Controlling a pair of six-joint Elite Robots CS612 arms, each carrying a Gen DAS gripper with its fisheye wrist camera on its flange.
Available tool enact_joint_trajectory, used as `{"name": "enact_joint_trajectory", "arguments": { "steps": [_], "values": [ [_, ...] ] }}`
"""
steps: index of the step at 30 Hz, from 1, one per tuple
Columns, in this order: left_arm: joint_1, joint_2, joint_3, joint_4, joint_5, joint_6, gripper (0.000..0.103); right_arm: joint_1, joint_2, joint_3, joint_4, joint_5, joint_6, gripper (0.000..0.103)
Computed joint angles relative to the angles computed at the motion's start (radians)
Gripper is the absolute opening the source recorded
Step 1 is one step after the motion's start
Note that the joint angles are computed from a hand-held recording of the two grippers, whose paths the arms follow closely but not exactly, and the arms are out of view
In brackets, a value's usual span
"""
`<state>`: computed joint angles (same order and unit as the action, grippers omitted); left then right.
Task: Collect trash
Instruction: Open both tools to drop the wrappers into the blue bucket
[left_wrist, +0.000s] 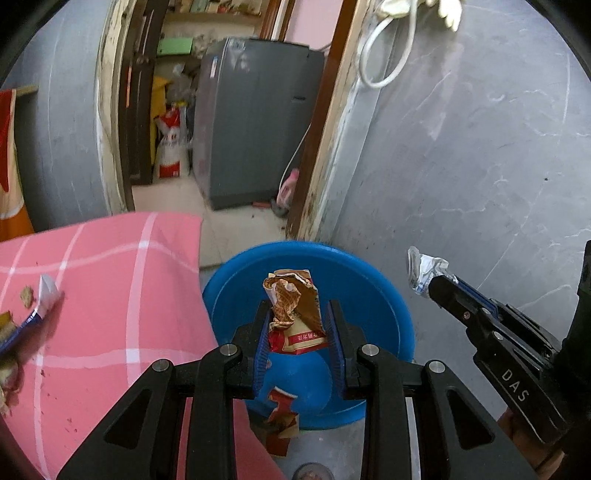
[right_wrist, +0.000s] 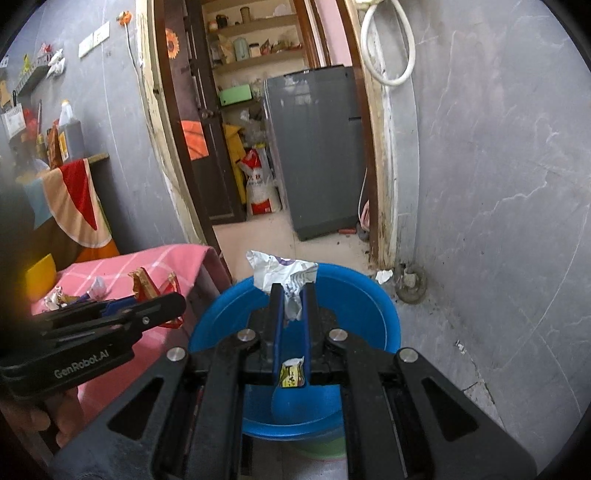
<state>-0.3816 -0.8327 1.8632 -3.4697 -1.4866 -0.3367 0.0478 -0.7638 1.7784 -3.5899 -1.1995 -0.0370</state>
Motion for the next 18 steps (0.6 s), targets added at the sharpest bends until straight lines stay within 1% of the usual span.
{"name": "enact_joint_trajectory", "arguments": {
  "steps": [3, 6, 8, 10, 14, 17, 18],
  "values": [
    [0.005, 0.002, -0.007, 0.029, -0.011, -0.012, 0.026, 0.004, 0.001, -0.008, 0.028, -0.011, -0.01, 0.01],
    [0.004, 0.001, -0.005, 0.035, -0.008, -0.018, 0.028, 0.005, 0.002, -0.014, 0.054, -0.015, -0.01, 0.011],
    [0.006, 0.001, -0.004, 0.036, -0.01, -0.023, 0.033, 0.005, 0.003, -0.016, 0.062, -0.016, -0.009, 0.012],
    [0.008, 0.001, -0.004, 0.034, -0.014, -0.029, 0.035, 0.005, 0.003, -0.017, 0.067, -0.017, -0.009, 0.012],
    [0.011, -0.004, 0.001, 0.027, -0.009, -0.035, 0.037, 0.007, 0.002, -0.018, 0.068, -0.021, -0.011, 0.014],
    [0.01, -0.007, 0.012, -0.002, 0.013, -0.047, 0.044, 0.009, 0.004, -0.019, 0.056, -0.024, -0.009, 0.017],
    [0.01, -0.009, 0.015, -0.012, 0.017, -0.05, 0.044, 0.009, 0.004, -0.018, 0.048, -0.026, -0.008, 0.018]
  ]
}}
